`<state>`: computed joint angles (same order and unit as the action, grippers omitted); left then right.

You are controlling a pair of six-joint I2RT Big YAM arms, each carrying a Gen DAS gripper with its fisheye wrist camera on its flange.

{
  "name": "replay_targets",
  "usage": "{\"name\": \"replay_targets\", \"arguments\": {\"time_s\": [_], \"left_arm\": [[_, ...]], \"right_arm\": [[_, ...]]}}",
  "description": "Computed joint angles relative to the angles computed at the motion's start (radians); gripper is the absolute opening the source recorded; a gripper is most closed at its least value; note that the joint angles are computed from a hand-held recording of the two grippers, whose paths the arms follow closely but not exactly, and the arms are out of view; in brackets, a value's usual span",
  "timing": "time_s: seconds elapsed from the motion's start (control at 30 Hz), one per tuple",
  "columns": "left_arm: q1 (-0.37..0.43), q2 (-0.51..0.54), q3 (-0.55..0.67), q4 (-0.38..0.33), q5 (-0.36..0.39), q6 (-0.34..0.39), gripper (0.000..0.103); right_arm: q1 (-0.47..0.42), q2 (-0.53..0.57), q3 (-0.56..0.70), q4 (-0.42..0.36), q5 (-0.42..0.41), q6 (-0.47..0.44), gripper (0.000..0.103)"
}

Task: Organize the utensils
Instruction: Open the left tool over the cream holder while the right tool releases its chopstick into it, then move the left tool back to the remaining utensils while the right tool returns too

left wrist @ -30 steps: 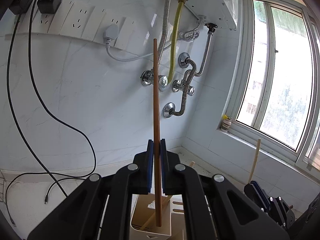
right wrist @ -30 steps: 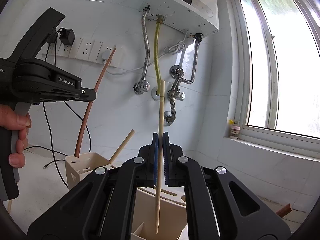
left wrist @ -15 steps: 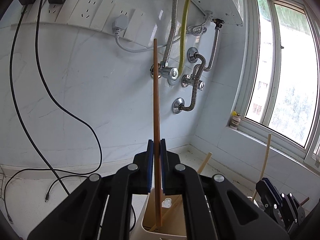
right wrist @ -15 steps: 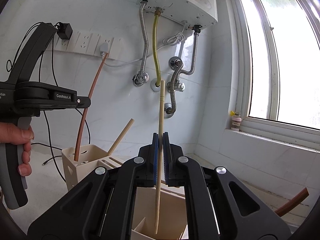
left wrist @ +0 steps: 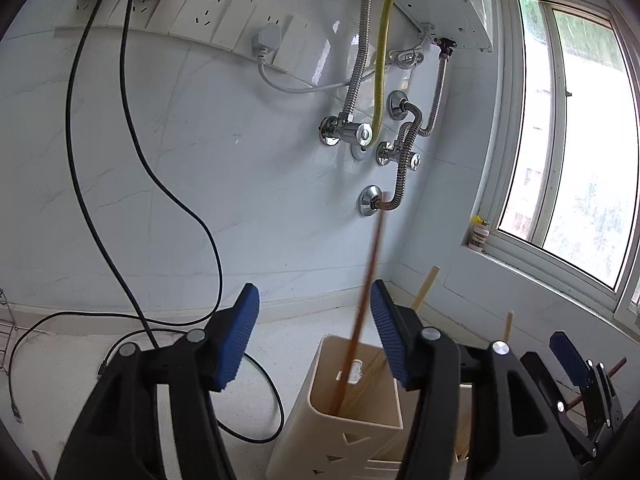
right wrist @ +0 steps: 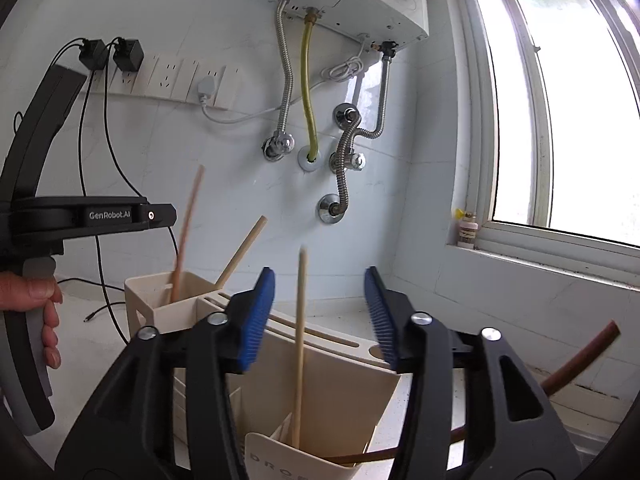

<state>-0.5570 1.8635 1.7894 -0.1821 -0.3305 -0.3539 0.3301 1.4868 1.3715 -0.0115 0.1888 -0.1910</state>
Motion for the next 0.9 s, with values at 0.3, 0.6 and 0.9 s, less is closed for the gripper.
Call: {"name": "replay_targets", "arguments": {"time_s": [0.3,0.6,0.9], "left_arm": [[0.005,-0.069,-0.065,-0.009,-0.005,-0.007,0.057],[0.013,-0.149,-0.137,0.003,-0.04,0.009,0.063],[0.035,-0.27,-0.247,0.03,-0.084,0.036,0.079]], "right_arm": [[-0.001,-0.037,-0.005,-0.019,0.004,0.029,0.049],[0.007,-0.058,0.013,-0.039,0.003,0.029,0.053],[0.019,-0.089,0.04,-0.079,-0.001,0.057,0.066]]}}
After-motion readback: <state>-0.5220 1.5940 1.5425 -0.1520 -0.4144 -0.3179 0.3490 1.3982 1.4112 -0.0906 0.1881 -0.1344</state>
